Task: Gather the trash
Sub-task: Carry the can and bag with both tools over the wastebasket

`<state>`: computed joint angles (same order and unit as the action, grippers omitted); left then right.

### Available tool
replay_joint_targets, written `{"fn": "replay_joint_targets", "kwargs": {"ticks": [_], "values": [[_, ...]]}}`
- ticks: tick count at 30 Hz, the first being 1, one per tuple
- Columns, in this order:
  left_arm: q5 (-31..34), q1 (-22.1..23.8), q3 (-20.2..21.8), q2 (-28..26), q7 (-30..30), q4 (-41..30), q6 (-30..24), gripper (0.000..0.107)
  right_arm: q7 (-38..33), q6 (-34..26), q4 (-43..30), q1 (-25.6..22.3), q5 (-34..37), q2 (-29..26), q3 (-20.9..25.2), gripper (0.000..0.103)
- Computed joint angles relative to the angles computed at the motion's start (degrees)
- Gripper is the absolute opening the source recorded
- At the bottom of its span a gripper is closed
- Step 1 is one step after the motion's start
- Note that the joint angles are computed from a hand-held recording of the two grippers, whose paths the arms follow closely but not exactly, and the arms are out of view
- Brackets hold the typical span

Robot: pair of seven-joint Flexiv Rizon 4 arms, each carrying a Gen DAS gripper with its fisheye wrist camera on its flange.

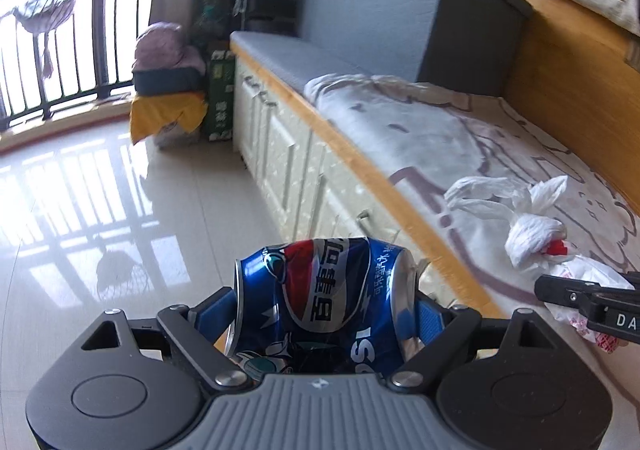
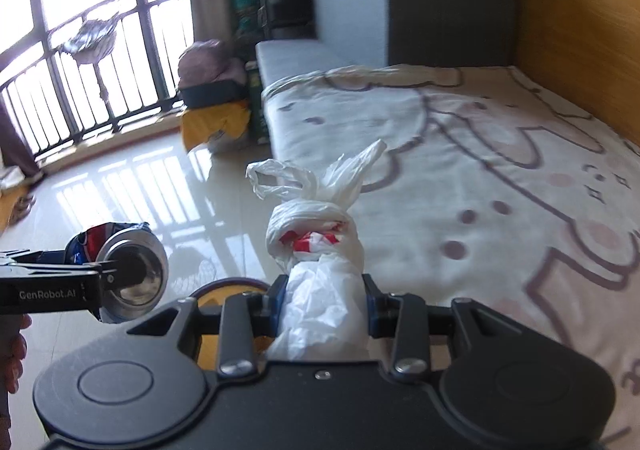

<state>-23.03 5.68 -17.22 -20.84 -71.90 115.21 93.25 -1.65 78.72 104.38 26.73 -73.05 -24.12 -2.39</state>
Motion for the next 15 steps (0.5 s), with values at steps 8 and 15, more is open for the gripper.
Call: {"fn": "replay_joint_targets", "kwargs": {"ticks": [8,15], "values": [[-1.22,4.85,-2.49,-1.53,0.83,2.2,-0.25,0.089,-12.3,-3.13,-5.17,3.35,11.77,-5.73,1.81,0.038],[-1.55,5.23,-0.56,-4.52,0.6,1.51,-2.19,0.089,-23.74,-6.34,-10.39,5.98,23.57,-11.28,3.26,0.038]]}}
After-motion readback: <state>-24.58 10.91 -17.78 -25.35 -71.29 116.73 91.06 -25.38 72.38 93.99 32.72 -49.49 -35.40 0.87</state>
